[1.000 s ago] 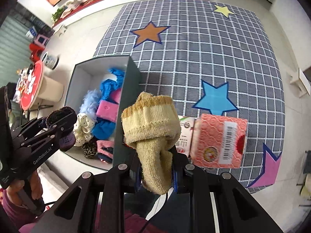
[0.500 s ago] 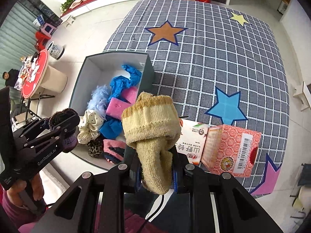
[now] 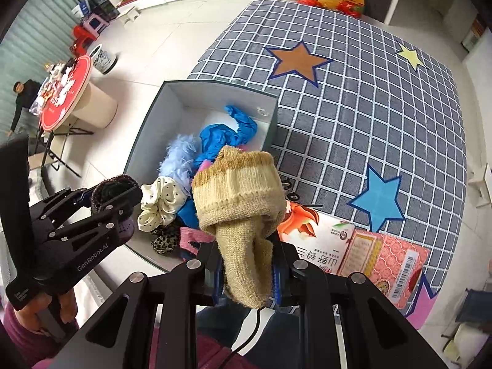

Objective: Organize soft objects
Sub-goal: 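Carry the beige sock and striped knit hat over the white box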

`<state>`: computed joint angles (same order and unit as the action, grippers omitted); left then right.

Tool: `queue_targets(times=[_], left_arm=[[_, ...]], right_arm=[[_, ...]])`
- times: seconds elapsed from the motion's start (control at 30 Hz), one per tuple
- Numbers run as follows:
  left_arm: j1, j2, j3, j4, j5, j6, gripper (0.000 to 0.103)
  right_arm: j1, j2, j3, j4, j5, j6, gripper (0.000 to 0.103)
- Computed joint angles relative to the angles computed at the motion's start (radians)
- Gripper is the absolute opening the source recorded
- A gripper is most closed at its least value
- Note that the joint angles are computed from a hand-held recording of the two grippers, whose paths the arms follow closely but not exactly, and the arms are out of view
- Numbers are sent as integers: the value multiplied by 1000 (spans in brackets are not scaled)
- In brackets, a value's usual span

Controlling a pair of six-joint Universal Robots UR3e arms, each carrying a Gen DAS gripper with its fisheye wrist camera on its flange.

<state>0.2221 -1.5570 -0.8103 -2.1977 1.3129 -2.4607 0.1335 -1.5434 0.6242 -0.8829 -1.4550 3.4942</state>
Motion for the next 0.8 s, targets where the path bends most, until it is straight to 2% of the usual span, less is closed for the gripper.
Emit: queue_targets(times=[0.33,0.8], left_arm=[[1,-7,-22,22,14,-27,42],[-20,-29,-56,57,35,-60,42]], right_arm=[[44,124,-134,30,-3,-15,24],[47,232,-232,60,16,-40,24]])
